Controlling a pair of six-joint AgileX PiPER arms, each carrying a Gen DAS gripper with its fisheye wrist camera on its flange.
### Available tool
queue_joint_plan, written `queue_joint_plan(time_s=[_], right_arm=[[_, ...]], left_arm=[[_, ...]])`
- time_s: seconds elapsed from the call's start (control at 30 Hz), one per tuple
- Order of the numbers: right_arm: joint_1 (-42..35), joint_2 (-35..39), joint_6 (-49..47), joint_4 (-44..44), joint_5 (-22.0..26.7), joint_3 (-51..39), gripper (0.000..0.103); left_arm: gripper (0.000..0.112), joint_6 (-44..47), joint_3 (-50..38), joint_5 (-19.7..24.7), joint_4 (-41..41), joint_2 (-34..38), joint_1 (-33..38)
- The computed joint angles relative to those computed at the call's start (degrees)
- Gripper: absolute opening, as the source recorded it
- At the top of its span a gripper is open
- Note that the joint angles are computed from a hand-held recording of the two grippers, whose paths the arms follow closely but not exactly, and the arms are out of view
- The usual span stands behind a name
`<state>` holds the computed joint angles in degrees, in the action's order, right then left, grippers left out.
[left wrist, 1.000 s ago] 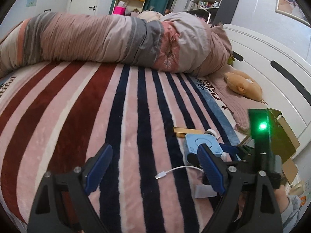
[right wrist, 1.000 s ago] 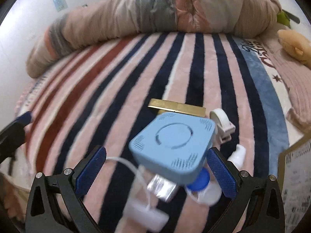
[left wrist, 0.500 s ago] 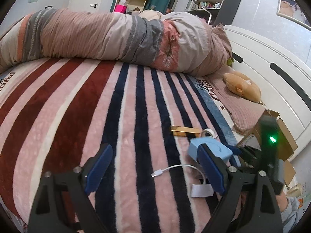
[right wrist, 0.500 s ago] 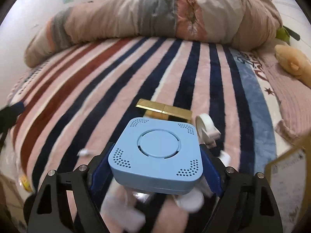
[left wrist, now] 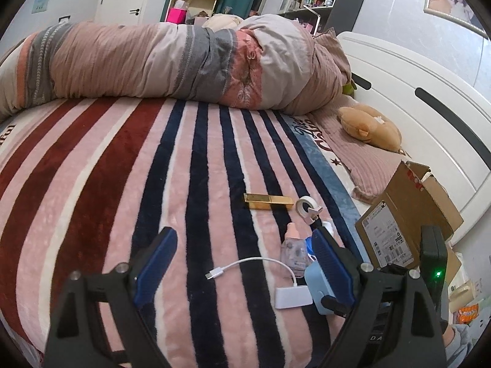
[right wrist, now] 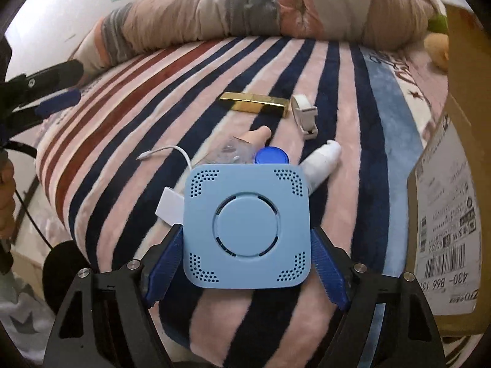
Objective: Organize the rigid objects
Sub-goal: 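Carry the light-blue device into the box and release it with the right gripper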
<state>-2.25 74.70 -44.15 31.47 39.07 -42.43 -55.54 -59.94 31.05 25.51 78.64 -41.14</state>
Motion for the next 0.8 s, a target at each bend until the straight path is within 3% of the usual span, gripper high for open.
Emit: queue_joint_plan(time_s=[0.33, 0.5, 0.63, 0.8], right_arm=[[4.8, 1.0, 5.0, -5.2, -4.6, 0.2, 0.079], [6.7, -1.7, 5.9, -6.5, -7.0, 1.4, 0.078], [6.3, -5.8, -0.6, -0.7, -5.5, 1.8, 0.078], [4.5, -11.6, -9.2, 7.7, 0.4, 0.0, 0.078]], left_arm=[[0.087, 3.8, -0.5, -0.6, -4.3, 2.3, -0.6], [0.087, 9.9, 0.0, -3.9, -10.5, 3.0, -0.6], [0.087, 17.6, -0.2, -6.7, -18.2, 3.5, -1.0], [0.084, 29.1, -0.9, -10.0, -30.5, 2.6, -1.9]])
